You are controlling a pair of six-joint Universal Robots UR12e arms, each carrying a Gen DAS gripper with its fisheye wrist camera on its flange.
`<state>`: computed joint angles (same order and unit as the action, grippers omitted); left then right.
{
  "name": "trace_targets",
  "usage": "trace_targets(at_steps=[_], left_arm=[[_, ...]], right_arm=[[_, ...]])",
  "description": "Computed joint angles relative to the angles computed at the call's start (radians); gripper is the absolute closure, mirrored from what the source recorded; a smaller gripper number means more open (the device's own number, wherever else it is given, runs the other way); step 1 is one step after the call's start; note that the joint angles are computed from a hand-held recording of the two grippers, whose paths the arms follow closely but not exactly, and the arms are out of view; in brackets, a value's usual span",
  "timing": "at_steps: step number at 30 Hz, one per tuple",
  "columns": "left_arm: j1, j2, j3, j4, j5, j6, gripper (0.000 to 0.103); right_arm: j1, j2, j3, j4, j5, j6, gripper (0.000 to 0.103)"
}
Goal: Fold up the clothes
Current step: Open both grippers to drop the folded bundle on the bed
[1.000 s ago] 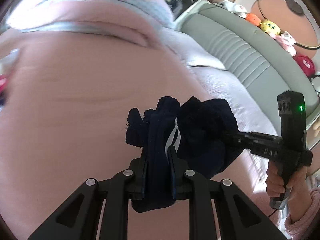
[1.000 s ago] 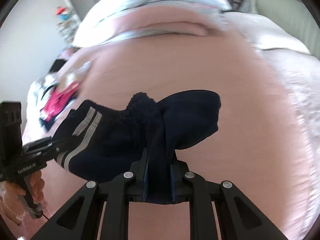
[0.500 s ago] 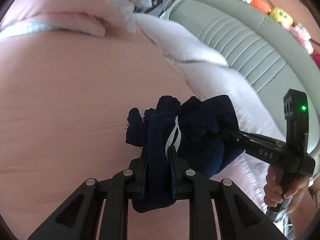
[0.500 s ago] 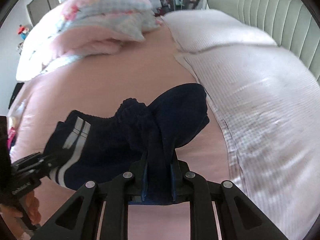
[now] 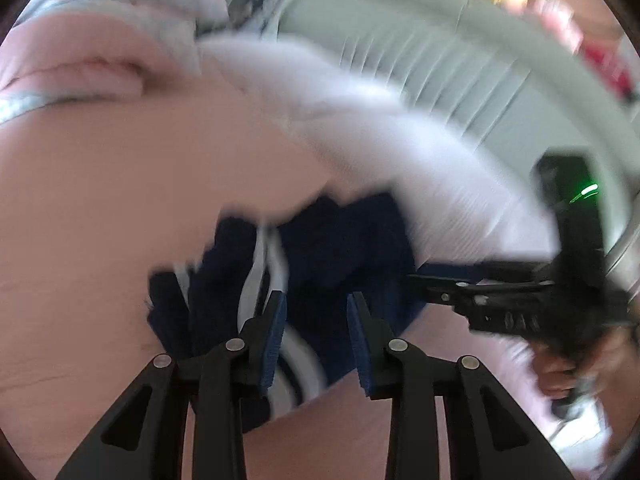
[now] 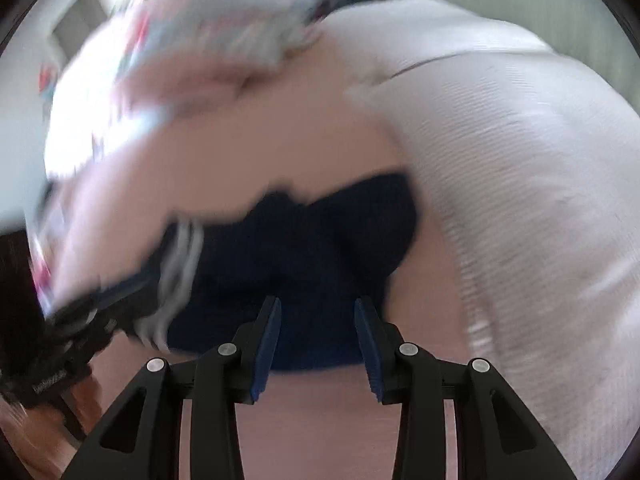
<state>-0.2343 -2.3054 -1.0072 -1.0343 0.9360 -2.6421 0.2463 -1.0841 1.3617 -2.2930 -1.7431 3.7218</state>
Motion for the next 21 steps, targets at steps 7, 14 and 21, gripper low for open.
trace_targets(at_steps=[7, 14, 21], left_arm=[[0.064, 0.046, -0.039, 0.034, -0.021, -0.059, 0.08], [0.15, 0.19, -0.198, -0.015, -0.022, 0.003, 0.056], [0.273, 0.319, -0.353, 0.015, -0.066, 0.008, 0.033]], right_arm=[[0.012, -0.006, -0.035, 0.172, -0.125, 0.077, 0.066], [0.086, -0.055, -0.039, 0.176, -0.141, 0.194, 0.06], [0.218, 0.003, -0.146, 0.068, -0.161, 0.266, 0.031]])
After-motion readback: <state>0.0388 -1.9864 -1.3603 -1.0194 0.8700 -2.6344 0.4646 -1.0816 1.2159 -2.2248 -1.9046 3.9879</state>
